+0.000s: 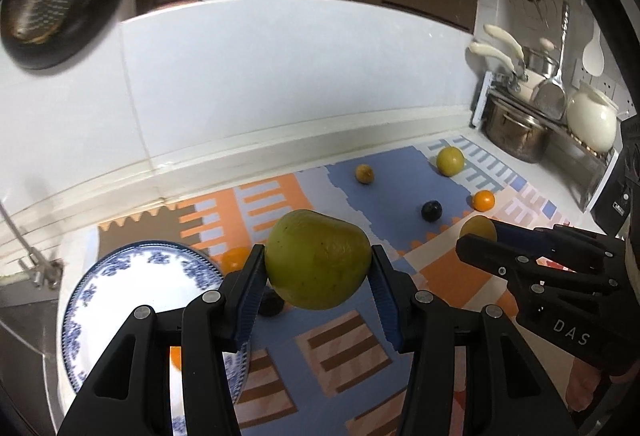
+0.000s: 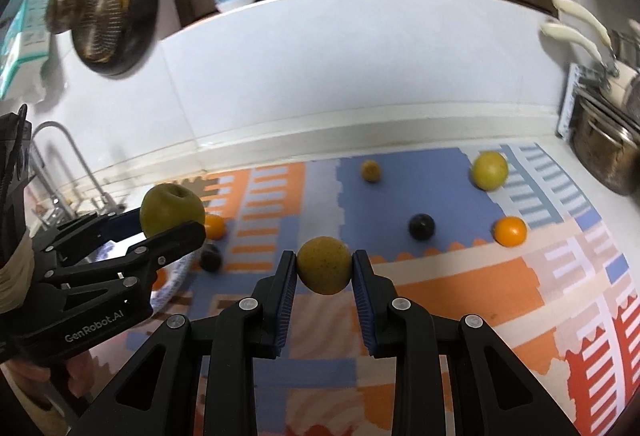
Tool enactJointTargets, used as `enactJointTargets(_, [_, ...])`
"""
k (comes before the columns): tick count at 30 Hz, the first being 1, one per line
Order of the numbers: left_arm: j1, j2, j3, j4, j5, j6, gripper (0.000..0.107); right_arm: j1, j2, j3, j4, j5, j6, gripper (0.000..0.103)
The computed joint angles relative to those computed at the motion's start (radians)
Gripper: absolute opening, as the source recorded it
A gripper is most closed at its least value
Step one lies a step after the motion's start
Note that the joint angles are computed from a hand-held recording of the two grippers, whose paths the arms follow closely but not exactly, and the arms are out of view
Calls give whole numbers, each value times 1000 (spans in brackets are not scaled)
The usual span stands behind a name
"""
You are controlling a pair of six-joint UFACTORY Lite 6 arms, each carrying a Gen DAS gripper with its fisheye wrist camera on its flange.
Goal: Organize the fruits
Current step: 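Lift and carry the green pear and yellow citrus over the plate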
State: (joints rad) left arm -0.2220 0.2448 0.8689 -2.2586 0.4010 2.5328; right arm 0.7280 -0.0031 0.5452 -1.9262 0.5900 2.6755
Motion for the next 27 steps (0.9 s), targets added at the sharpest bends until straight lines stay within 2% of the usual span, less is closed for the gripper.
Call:
enactJointTargets(14, [172, -203, -173, 21, 58, -6, 49, 118, 27, 146, 84, 33, -188, 29])
enactJointTargets(27, [360, -288, -206, 90, 80, -67, 49, 145, 168, 356, -12, -30, -255, 29])
